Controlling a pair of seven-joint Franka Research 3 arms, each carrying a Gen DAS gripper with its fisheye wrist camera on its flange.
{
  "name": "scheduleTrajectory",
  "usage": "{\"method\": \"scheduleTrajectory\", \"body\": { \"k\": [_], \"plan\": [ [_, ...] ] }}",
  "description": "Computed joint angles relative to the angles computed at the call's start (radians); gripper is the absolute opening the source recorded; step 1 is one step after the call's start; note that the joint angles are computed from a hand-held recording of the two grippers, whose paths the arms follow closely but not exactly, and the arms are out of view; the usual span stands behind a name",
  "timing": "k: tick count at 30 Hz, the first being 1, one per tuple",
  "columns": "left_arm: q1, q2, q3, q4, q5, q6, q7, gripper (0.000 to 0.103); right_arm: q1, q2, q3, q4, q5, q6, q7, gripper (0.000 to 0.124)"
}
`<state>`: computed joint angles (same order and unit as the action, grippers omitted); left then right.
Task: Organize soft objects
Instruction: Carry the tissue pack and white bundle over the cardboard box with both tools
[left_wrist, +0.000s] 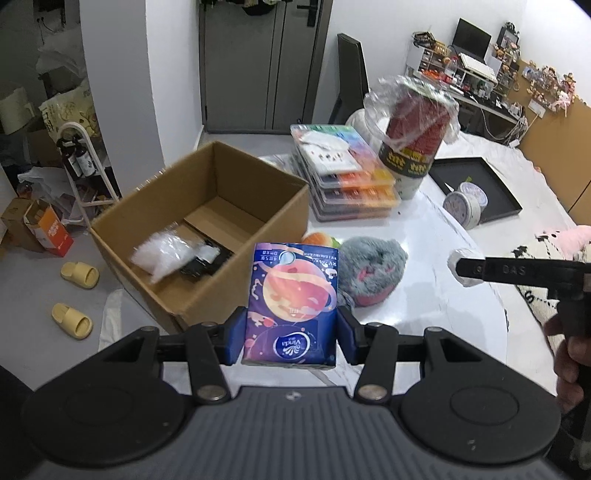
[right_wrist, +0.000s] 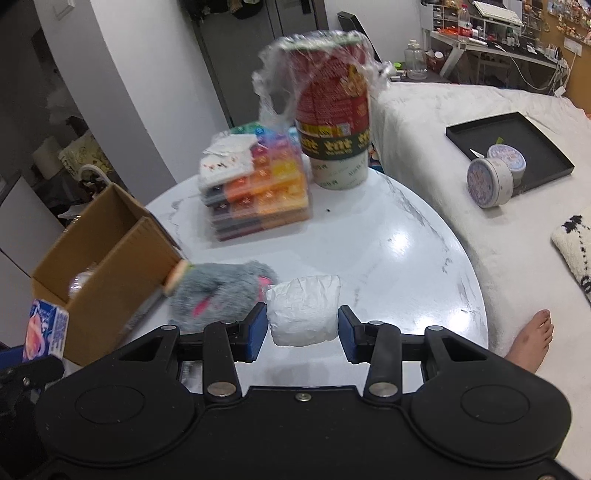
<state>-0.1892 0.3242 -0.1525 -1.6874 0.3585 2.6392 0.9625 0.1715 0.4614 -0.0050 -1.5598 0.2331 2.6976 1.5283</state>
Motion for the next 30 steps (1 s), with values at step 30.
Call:
{"method": "scheduleTrajectory", "body": {
  "k": [30],
  "plan": [
    [0.117, 0.007, 0.006, 0.1, -0.123, 0.002, 0.243, 0.05, 0.077, -0.03, 0.049, 0.09, 0.013, -0.004, -0.046, 0.041]
  ]
}}
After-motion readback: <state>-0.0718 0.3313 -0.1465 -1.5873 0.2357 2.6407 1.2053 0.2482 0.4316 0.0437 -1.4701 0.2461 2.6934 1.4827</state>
